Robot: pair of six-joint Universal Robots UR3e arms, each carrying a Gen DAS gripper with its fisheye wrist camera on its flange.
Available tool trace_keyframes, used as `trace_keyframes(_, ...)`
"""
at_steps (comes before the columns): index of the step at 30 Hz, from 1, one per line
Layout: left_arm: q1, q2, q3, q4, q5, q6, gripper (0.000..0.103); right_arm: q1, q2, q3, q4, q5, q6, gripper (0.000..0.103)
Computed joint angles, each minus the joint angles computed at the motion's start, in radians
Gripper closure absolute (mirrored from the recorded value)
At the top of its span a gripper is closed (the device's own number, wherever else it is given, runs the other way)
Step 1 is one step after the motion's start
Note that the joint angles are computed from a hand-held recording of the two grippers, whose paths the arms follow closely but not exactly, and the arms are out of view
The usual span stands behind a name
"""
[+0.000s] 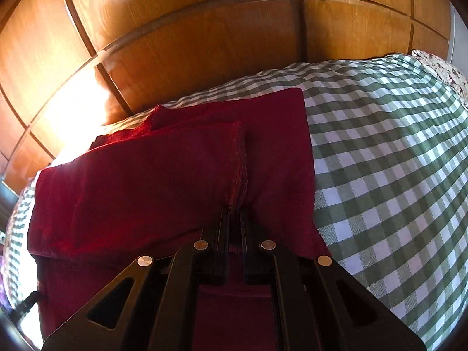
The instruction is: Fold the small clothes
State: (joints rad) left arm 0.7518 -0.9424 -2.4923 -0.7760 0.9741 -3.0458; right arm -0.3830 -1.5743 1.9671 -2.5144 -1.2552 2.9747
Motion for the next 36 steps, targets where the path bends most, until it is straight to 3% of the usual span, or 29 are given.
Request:
trace_keyframes(2, 0.036, -0.050, 0.048, 0.019, -0.019, -0.013, 0.043, -0.029, -0.029, 0.007, 0.022, 0.042, -0.017, 0.098)
trace_keyframes(6, 0.073, -0.287, 0.196, 0.075, -0.064, -0.023, 0.041, -0.086, -0.085, 0.015, 0.079, 0.103, -0.066, 0.098)
trace_keyframes(11, 0.032, -0.611, 0.422, 0.132, -0.059, -0.095, 0.041, -0.107, -0.097, 0.025, 0.090, 0.100, -0.072, 0.098)
trace_keyframes(17, -0.033, -0.855, 0.642, 0.086, -0.066, -0.113, 0.044, -0.104, -0.082, 0.029, 0.079, 0.084, -0.082, 0.098)
trace_keyframes(19, -0.077, -0.899, 0.693, 0.099, -0.014, -0.124, 0.066, -0.093, -0.063, 0.024, 0.066, 0.066, -0.083, 0.098)
trace_keyframes(20, -0.113, -0.917, 0.723, 0.107, 0.057, -0.119, 0.076, -0.084, -0.051, 0.023, 0.057, 0.053, -0.084, 0.098)
trace_keyframes(23, -0.224, -0.956, 0.785, 0.164, 0.262, -0.118, 0.073, -0.063, -0.023, 0.036, 0.013, 0.020, -0.088, 0.098)
trace_keyframes(26, -0.276, -0.921, 0.766, 0.204, 0.387, -0.119, 0.066, -0.053, -0.021, 0.040, 0.000, 0.006, -0.082, 0.098)
trace_keyframes(30, -0.175, -0.693, 0.547, 0.251, 0.268, -0.064, 0.069, -0.078, -0.046, 0.027, 0.050, 0.037, -0.090, 0.097)
trace_keyframes(33, -0.091, -0.495, 0.387, 0.221, 0.162, 0.017, 0.070, -0.082, -0.090, 0.041, 0.050, 0.030, -0.095, 0.085)
trace_keyframes(34, -0.064, -0.435, 0.348, 0.194, 0.130, 0.046, 0.070, -0.088, -0.117, 0.052, 0.053, 0.038, -0.095, 0.074)
trace_keyframes(35, -0.031, -0.356, 0.299, 0.151, 0.090, 0.085, 0.070, -0.091, -0.143, 0.065, 0.049, 0.044, -0.093, 0.057)
trace_keyframes(36, -0.002, -0.289, 0.261, 0.103, 0.055, 0.131, 0.070, -0.093, -0.162, 0.078, 0.037, 0.047, -0.089, 0.051)
